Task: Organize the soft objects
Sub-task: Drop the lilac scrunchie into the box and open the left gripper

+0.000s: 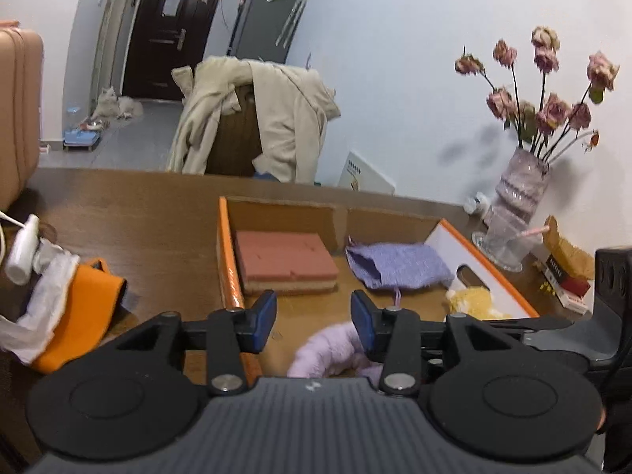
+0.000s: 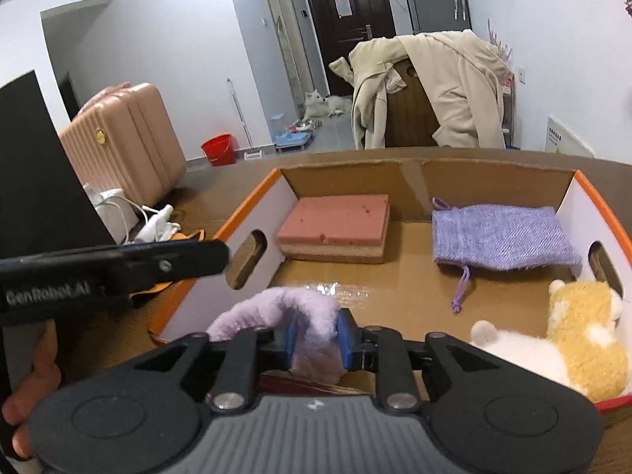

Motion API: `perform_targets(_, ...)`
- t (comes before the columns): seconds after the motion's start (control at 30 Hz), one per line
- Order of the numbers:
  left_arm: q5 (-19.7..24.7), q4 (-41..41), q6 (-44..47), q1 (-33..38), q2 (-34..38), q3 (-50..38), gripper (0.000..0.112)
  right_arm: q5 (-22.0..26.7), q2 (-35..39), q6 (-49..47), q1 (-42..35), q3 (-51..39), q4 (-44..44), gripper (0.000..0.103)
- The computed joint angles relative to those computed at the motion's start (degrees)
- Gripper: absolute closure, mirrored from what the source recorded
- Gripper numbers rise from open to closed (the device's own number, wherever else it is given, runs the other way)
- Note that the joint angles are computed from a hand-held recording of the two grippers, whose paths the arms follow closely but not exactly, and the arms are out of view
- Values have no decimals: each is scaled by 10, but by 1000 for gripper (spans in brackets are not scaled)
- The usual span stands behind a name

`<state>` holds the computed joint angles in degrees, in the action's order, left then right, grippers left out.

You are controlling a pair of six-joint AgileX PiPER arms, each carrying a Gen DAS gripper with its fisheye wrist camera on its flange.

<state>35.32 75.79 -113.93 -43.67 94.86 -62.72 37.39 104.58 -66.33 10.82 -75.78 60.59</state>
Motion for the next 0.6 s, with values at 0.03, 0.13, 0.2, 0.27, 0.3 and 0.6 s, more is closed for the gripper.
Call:
perform_targets(0.03,13,-6,4,-6,-6,0,70,-4,-11,-3,-2,6,4,74)
perform_targets(0.13,49,-19,24,-28,-20,-13,67,-1,-54,-26,-23,26,19,71)
perform_targets(0.2,84,-14,29,-58,-33,-16,61,1,-92,-51,-45,46,37,69)
perform_targets(0.27,118,-9,36,-89,-41,-24,51,5,-138,-76,-73,71,57,62)
perform_targets(0.3,138,-4,37,-107,-44,-26,49,5,-163,-91,-89,86,68,61)
perform_targets(0.6,300,28,13,-278,-35,-49,34,117,-335,-192,-250,227,174,50)
